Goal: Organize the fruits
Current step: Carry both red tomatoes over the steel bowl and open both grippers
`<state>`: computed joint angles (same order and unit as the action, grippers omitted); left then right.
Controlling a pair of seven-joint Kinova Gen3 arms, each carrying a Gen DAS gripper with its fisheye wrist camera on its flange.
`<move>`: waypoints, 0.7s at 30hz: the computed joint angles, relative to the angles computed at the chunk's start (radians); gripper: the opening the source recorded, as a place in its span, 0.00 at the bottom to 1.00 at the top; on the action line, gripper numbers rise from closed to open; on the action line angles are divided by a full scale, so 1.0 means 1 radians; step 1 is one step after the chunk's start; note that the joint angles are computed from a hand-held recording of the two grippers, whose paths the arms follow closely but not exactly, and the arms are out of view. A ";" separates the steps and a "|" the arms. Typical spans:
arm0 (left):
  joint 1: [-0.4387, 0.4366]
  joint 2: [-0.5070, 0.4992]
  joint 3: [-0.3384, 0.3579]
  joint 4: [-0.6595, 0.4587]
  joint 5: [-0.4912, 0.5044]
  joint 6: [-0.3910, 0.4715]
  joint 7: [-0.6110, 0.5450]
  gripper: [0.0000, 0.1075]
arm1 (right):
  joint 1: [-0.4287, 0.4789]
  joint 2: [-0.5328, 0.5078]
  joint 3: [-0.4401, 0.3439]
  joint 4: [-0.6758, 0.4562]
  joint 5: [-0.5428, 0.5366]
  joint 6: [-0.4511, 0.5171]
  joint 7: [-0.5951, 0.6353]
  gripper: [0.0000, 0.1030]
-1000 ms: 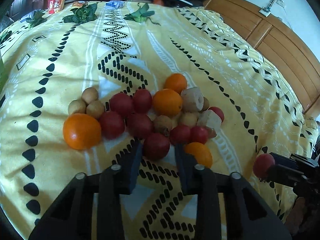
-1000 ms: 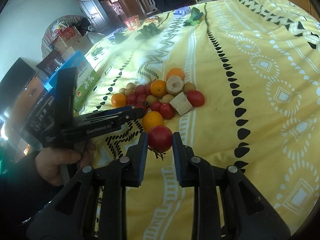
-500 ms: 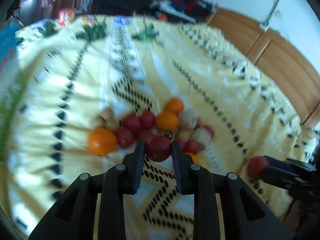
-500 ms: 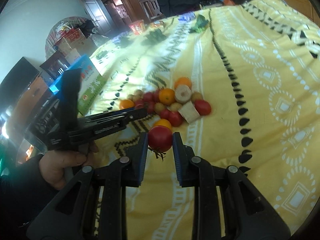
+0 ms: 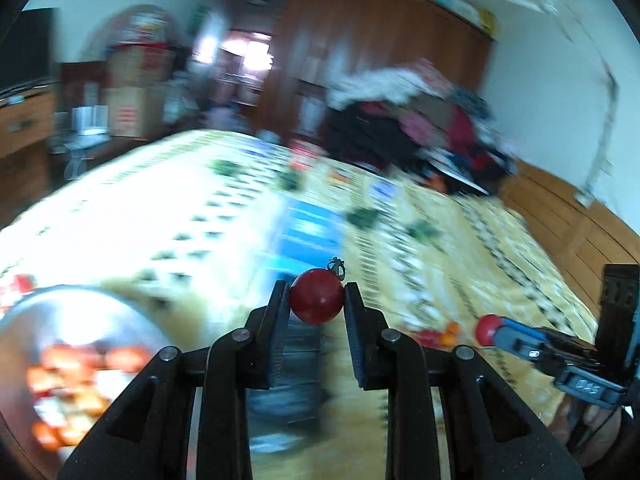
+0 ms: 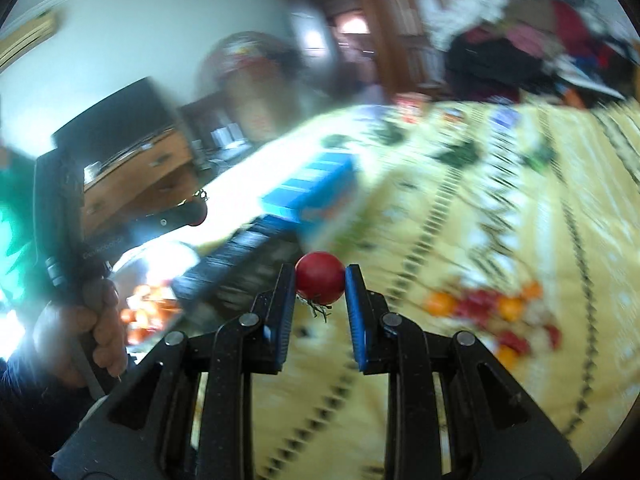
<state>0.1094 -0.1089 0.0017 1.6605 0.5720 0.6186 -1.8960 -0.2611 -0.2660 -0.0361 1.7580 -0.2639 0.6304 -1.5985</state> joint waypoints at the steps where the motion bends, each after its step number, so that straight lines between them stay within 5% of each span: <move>1: -0.025 -0.023 -0.036 0.017 0.006 0.016 -0.004 0.25 | -0.016 0.021 -0.025 -0.024 0.001 -0.005 -0.003 0.25; 8: -0.165 -0.043 -0.190 0.069 0.040 0.129 -0.052 0.25 | -0.138 0.242 -0.130 -0.228 -0.023 0.019 0.022 0.25; 21: -0.348 0.034 -0.188 0.128 0.100 0.261 -0.178 0.25 | -0.259 0.470 -0.174 -0.400 0.098 0.150 -0.107 0.25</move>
